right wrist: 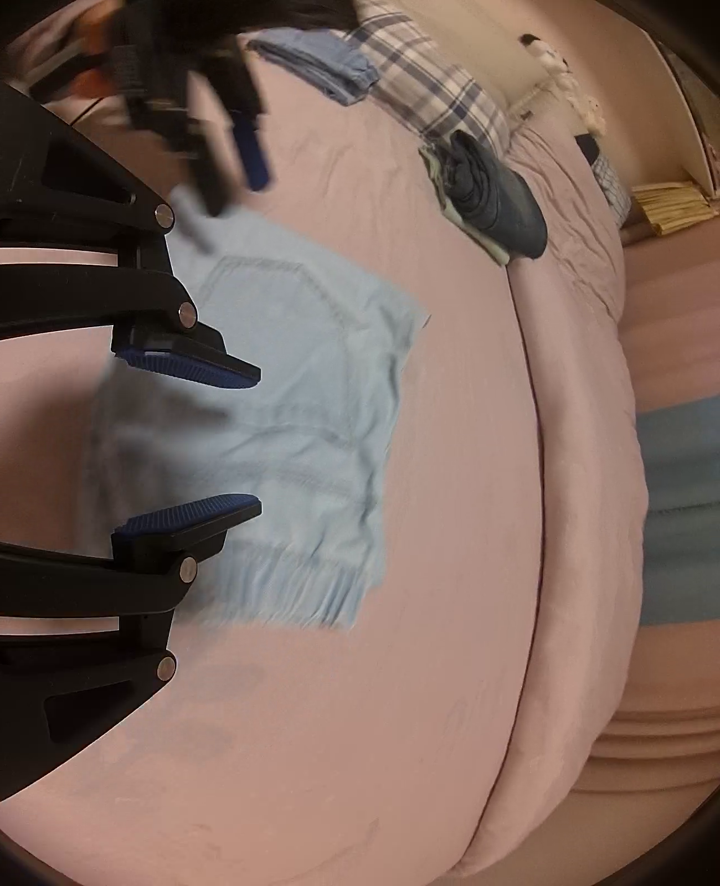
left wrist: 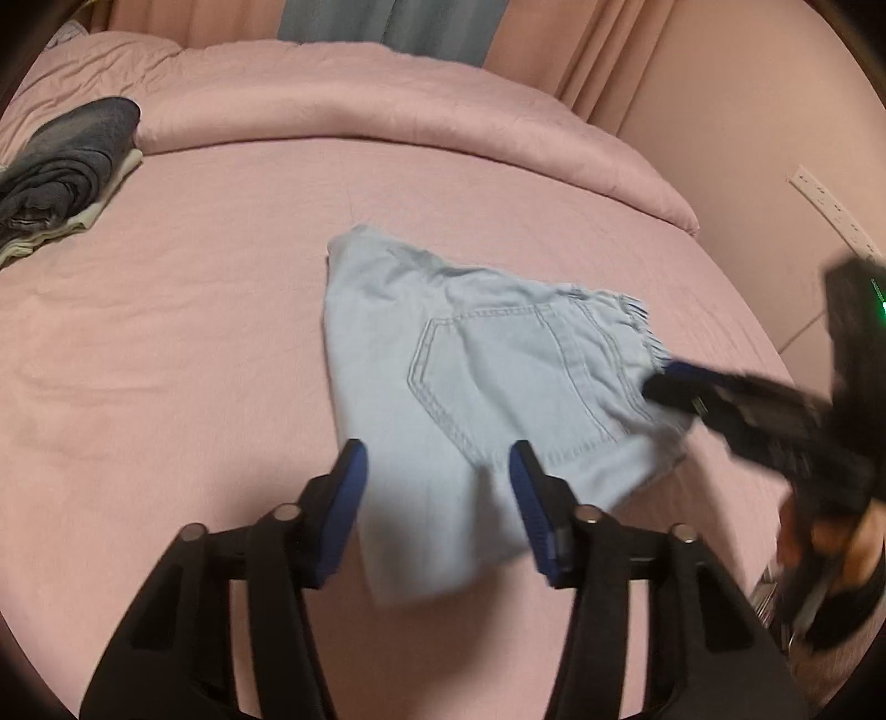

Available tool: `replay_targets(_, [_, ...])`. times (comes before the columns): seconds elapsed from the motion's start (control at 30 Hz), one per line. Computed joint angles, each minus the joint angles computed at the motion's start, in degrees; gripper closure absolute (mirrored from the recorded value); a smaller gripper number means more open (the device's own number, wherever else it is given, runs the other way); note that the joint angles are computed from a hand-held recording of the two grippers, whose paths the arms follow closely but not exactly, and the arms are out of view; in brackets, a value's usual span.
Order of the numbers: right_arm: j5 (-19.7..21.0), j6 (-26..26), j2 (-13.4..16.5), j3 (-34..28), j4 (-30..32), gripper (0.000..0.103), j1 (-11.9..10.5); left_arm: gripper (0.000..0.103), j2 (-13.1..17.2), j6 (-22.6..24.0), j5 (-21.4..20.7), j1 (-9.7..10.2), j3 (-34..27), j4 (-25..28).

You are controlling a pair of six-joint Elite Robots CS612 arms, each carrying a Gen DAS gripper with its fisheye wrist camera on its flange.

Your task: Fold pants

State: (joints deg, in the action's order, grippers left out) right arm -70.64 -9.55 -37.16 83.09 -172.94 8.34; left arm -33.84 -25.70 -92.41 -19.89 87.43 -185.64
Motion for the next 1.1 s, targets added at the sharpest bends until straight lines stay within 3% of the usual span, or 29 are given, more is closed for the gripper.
replay_targets(0.17, [-1.81,0.83,1.36,-1.48,2.97,0.061,0.15,0.060,2.33,1.96,2.08,0.02,-4.46,8.03])
replay_targets(0.3, [-3.87,-0.77,1.58,-1.16,2.51,0.061,0.52,0.060,2.44,4.09,4.25,-0.33,-4.10,7.58])
replay_targets(0.43, [-2.13,0.25,1.42,-0.56,2.10,0.061,-0.17,0.059,2.45,4.05,3.44,0.01,-4.28,7.80])
replay_targets(0.53, [1.55,2.10,1.26,0.21,1.18,0.061,-1.13,0.058,2.32,3.90,3.63,-0.19,-4.35,8.34])
replay_targets(0.63, [8.80,7.25,1.14,0.89,0.45,0.061,-2.90,0.054,1.51,1.48,2.18,0.03,-3.55,8.35])
replay_targets(0.73, [16.03,12.56,1.21,2.02,-2.76,0.057,-4.78,0.041,0.91,-1.90,0.54,0.60,-1.96,5.38])
replay_targets(0.77, [18.04,14.30,1.27,2.34,-3.75,0.053,-5.41,0.031,0.79,-3.22,0.05,0.82,-1.51,4.33])
replay_targets(0.83, [19.93,18.16,1.50,2.80,-5.88,0.038,-6.35,0.027,0.71,-6.86,-1.67,1.70,-0.52,1.63])
replay_targets(0.97, [23.74,25.51,2.68,2.59,-6.91,0.036,-8.23,0.027,0.97,-11.51,-5.39,3.33,-0.09,1.82])
replay_targets(1.1, [25.33,29.84,3.92,1.67,-4.27,0.036,-9.03,0.027,2.66,-17.13,-13.10,5.02,-1.24,-0.35])
